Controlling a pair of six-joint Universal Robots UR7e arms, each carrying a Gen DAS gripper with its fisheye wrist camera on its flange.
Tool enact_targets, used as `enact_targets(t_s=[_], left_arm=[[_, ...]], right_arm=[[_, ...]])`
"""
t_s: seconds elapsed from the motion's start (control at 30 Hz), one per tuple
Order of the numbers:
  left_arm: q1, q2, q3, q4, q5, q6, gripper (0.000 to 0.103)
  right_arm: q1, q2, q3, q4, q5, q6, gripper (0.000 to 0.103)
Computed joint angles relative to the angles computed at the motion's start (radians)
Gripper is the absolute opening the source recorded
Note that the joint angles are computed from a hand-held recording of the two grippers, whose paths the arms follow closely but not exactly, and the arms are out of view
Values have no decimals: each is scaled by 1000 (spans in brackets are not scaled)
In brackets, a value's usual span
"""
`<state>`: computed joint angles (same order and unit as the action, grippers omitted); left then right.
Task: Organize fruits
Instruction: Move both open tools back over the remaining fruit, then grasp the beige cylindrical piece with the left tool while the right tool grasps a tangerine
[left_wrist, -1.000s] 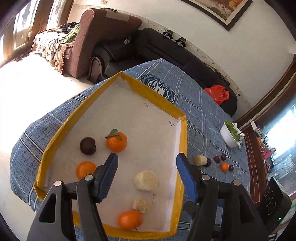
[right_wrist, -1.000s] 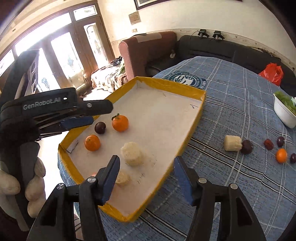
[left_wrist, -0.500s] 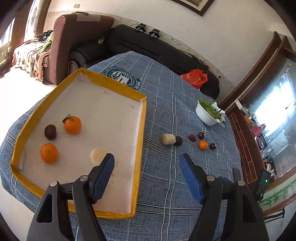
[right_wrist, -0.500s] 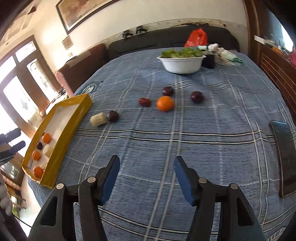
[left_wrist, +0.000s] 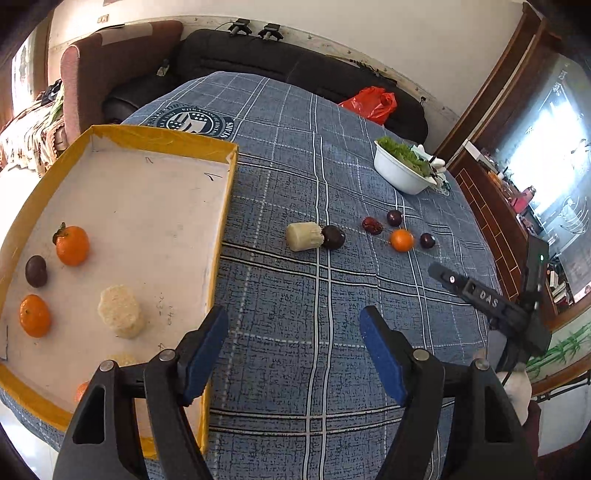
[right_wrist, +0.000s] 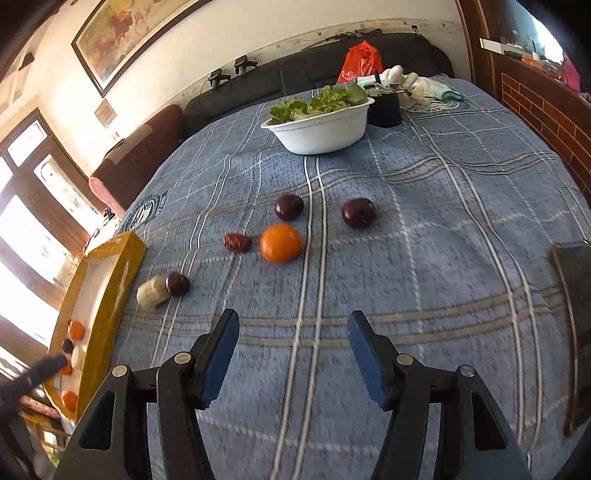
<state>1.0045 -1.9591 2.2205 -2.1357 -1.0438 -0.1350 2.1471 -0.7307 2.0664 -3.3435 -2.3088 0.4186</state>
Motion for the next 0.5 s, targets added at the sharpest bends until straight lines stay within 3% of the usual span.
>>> enact_targets(t_s=[0.13,0.3,0.5], left_arm=[[-9,37,11,-24,13,29,73],[-25,94,21,-65,35,85,73],[-9,178,5,-123,33,121,73]], right_arm=[[-32,38,-86,29,-14,-33,65],[-44,106,-188,72,-101,-92,65],[-58,146,-233,87,-105,-149,65]])
